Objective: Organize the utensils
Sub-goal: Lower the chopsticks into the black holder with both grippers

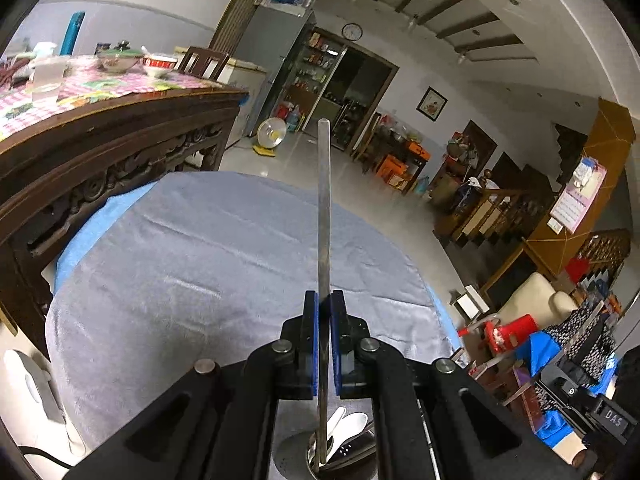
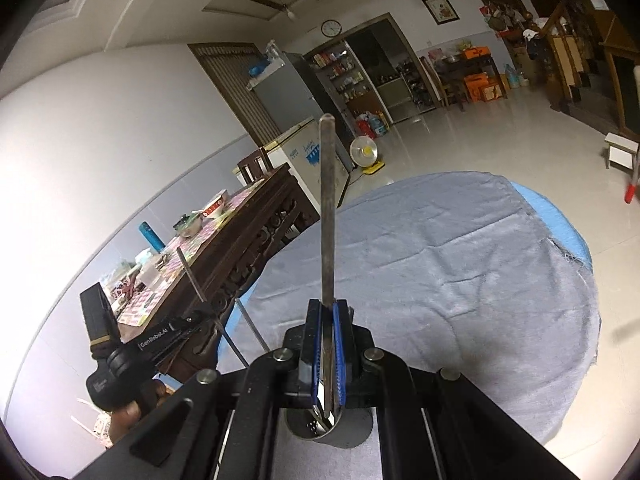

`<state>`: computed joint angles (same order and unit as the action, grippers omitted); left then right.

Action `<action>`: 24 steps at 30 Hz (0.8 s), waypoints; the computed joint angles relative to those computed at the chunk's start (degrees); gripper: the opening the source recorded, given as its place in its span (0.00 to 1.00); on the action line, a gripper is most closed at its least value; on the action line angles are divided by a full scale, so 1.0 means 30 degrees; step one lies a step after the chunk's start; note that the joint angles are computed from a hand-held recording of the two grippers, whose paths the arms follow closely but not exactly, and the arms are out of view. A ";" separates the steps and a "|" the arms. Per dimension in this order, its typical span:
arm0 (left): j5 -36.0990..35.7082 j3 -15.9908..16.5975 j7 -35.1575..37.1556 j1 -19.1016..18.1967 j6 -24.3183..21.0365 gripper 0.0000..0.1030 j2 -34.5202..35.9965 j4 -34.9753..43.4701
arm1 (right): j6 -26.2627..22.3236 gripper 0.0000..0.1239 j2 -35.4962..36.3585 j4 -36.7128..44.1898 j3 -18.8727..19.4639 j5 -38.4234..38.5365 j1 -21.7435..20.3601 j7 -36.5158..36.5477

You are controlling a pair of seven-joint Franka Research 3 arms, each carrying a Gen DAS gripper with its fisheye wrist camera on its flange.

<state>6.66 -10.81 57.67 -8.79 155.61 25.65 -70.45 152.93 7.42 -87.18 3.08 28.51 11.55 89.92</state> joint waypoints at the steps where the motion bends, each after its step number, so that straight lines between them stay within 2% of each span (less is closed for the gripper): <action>1: 0.0198 0.0128 -0.0145 -0.0117 0.0173 0.05 -0.0019 -0.0136 | 0.0047 0.05 0.0034 -0.0026 0.0019 -0.0107 0.0067 0.0066; 4: 0.1254 0.0666 -0.0903 -0.0617 0.0707 0.05 -0.0252 -0.0759 | 0.0497 0.05 0.0150 -0.0280 -0.0013 -0.1257 0.0430 0.0623; 11: 0.2216 0.0638 -0.0974 -0.0940 0.0511 0.05 -0.0063 -0.0874 | 0.1095 0.05 0.0135 -0.1085 -0.0198 -0.3831 0.1008 0.1938; 24: 0.2380 0.0553 -0.0810 -0.1010 -0.0253 0.05 0.0272 -0.0621 | 0.1119 0.05 0.0128 -0.1595 -0.0141 -0.5016 0.1213 0.2292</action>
<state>13.80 -9.15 55.24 -11.82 154.85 26.47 -72.31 156.29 7.80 -91.97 2.66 13.46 15.19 96.80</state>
